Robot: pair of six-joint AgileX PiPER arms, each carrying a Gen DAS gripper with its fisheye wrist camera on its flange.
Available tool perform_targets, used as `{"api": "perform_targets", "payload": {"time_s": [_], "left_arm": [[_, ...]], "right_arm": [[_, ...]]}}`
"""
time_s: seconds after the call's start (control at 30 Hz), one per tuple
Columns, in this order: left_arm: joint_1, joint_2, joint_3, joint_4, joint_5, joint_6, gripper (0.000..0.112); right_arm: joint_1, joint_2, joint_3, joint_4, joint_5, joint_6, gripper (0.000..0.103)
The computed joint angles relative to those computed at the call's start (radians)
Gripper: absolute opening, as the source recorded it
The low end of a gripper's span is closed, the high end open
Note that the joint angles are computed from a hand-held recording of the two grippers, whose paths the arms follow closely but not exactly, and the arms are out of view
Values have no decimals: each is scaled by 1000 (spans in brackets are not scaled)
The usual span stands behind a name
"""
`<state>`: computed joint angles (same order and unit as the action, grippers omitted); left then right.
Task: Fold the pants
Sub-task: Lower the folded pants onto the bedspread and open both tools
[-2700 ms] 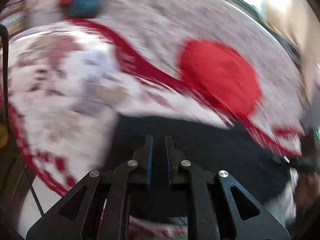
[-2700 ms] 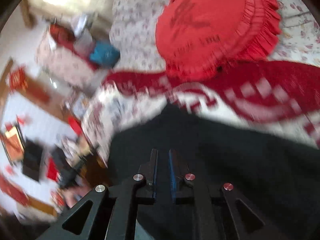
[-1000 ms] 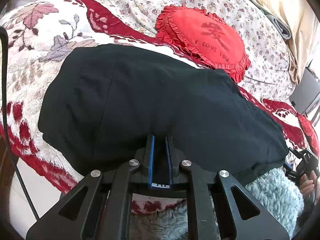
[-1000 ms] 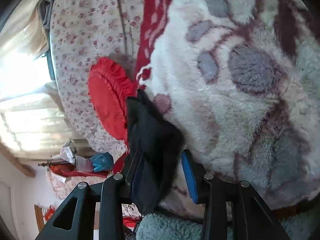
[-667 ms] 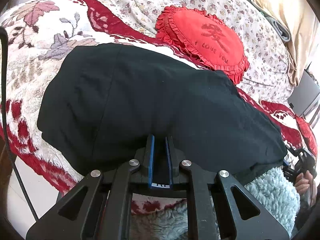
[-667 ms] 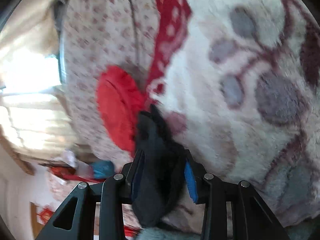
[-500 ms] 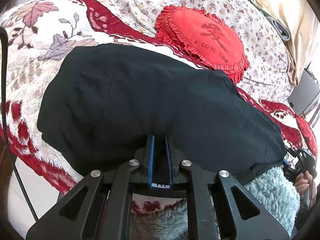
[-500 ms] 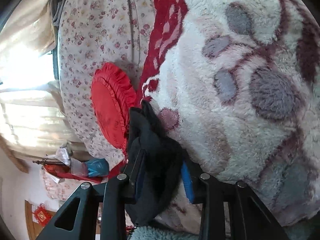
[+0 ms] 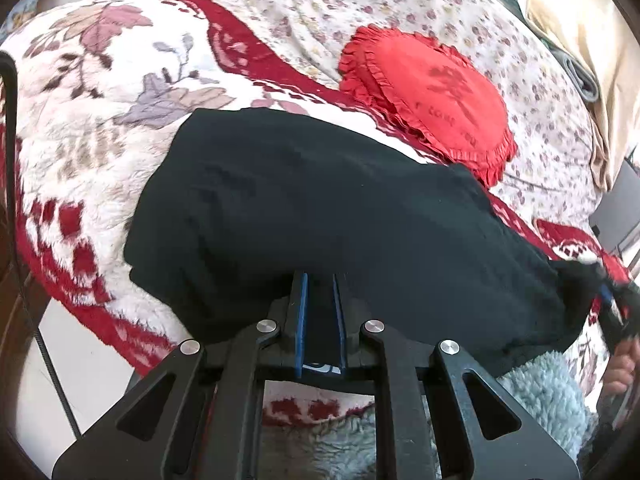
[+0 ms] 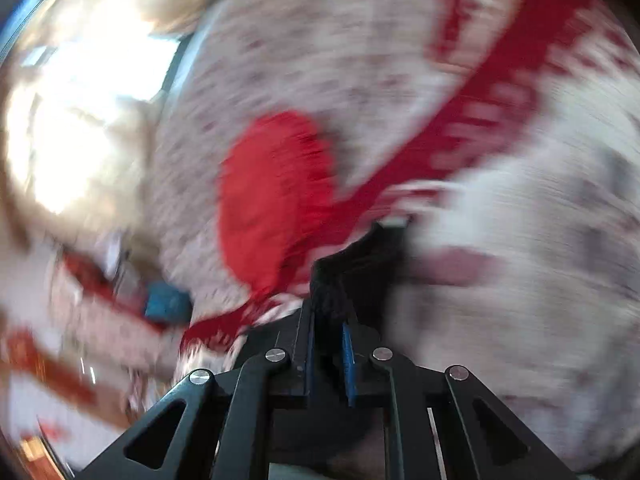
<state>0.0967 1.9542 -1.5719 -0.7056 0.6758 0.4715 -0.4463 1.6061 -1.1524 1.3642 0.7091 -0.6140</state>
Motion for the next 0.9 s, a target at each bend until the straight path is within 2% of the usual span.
{"api": "perform_targets", "payload": {"time_s": [0.1,0.17,0.23,0.33,0.43,0.47,0.53,0.57,0.63,0.7,0.8,0.83,0.9], "left_arm": [[-8,-8,10,19,-11,-7,11],[-9,-9,11,23,-12,-9,11],[-4,-6,9,13,-7,-2,11],[0,-8,15,1,-4,8,11],[-5,-12,20,15,-10,-2,11],[-8,-13,19,23,-12,-7,11],[-16,-14,10,55,-8,-32,11],[-20,-10,-11,77,7,-51,11],[-25,5,-65,102,48,-82,11],[-27,26,-137,77,105,-76,11],[-57,68,-276,7,204,12,13],[-70,95,-338,-16,254,46,20],[-109,157,-464,-65,348,131,21]], "right_arm": [[213,69,-236,-213,-54,112,11],[342,161,-431,-409,-22,209,11],[460,280,-631,-608,56,268,11],[587,470,-922,-893,258,376,11],[660,574,-1051,-1073,380,396,11],[664,591,-1072,-1087,400,404,14],[636,549,-993,-1009,365,345,26],[609,538,-974,-931,379,307,37],[570,516,-942,-829,413,272,38],[526,434,-828,-784,373,214,38],[489,309,-679,-888,245,217,38],[478,294,-667,-937,225,246,38],[412,277,-626,-979,172,302,38]]}}
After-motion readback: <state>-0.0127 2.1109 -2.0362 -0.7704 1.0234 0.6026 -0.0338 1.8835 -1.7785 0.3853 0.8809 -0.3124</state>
